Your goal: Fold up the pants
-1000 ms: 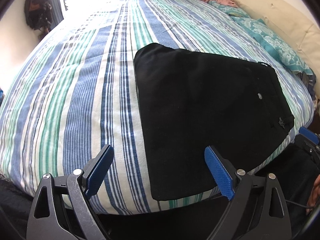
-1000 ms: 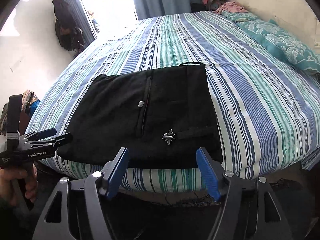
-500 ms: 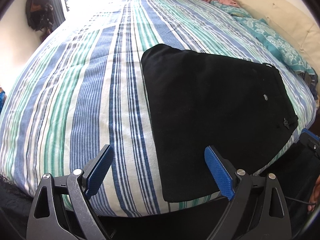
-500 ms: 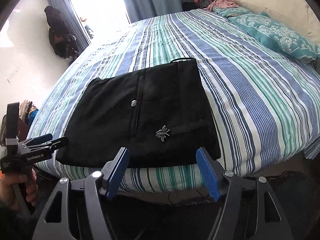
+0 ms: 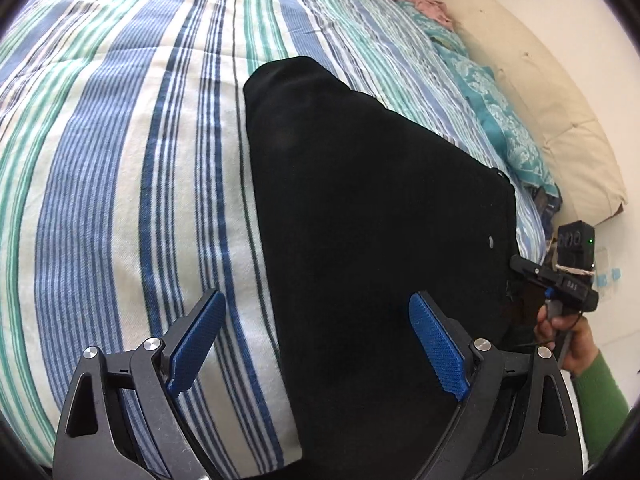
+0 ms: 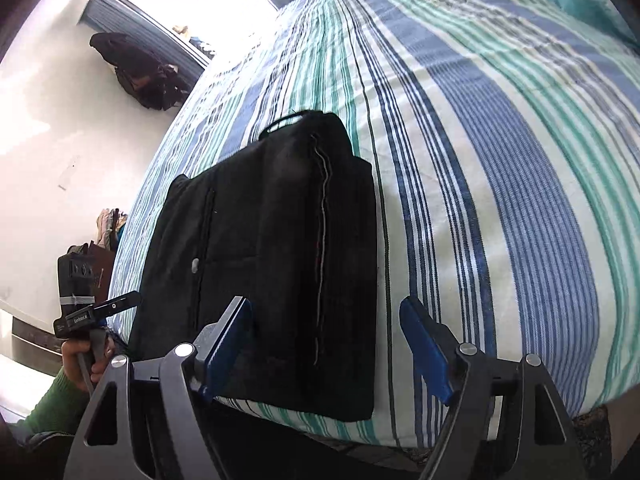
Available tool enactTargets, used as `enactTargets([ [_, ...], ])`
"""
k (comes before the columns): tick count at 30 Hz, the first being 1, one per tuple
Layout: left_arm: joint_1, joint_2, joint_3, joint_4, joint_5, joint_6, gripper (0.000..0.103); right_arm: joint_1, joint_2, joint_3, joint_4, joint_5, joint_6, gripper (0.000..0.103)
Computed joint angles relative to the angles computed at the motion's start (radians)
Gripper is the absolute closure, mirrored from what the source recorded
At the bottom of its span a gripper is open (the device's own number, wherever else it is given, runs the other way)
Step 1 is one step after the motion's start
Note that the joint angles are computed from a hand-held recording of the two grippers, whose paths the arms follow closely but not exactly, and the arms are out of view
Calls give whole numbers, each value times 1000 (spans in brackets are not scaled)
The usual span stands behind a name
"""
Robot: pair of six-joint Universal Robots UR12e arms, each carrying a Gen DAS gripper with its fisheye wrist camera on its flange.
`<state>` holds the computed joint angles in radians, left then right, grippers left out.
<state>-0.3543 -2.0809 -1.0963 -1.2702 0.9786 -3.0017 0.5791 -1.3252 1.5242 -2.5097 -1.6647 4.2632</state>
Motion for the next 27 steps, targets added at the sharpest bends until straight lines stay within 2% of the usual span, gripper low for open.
enactTargets([
  [3,-11,-17,23,-17,-26,1,10,-34,9,44,-130,112,12,23],
  [5,-15,-30,38,-41,-52,7,10,-46,16,66,-219,144,43,22],
  [6,-19,-32,39,-32,-40,0,16,-51,20,77,-269,163,61,26],
  [7,-27,-31,39,-18,-4,-4,38,-55,25,75,-282,182,69,29],
  [8,-33,-29,40,-9,26,0,46,-54,28,63,-253,183,47,37],
  [9,-33,-30,39,2,23,-3,62,-50,31,42,-203,176,9,45],
  [10,-29,-24,31,16,7,-12,72,-46,33,29,-183,172,-15,49],
  [12,-23,-14,21,32,-2,-22,79,-33,36,-4,-134,141,-51,60],
  [15,-19,4,12,60,-6,-27,82,-13,48,-70,-64,83,-112,66],
  [20,4,-5,55,109,-44,-61,82,-10,86,-179,-57,57,-216,68],
  [23,22,-54,151,124,-39,-95,82,-28,135,-263,-69,74,-270,68],
  [27,34,-163,346,127,15,-127,82,-66,224,-402,-64,92,-333,68],
])
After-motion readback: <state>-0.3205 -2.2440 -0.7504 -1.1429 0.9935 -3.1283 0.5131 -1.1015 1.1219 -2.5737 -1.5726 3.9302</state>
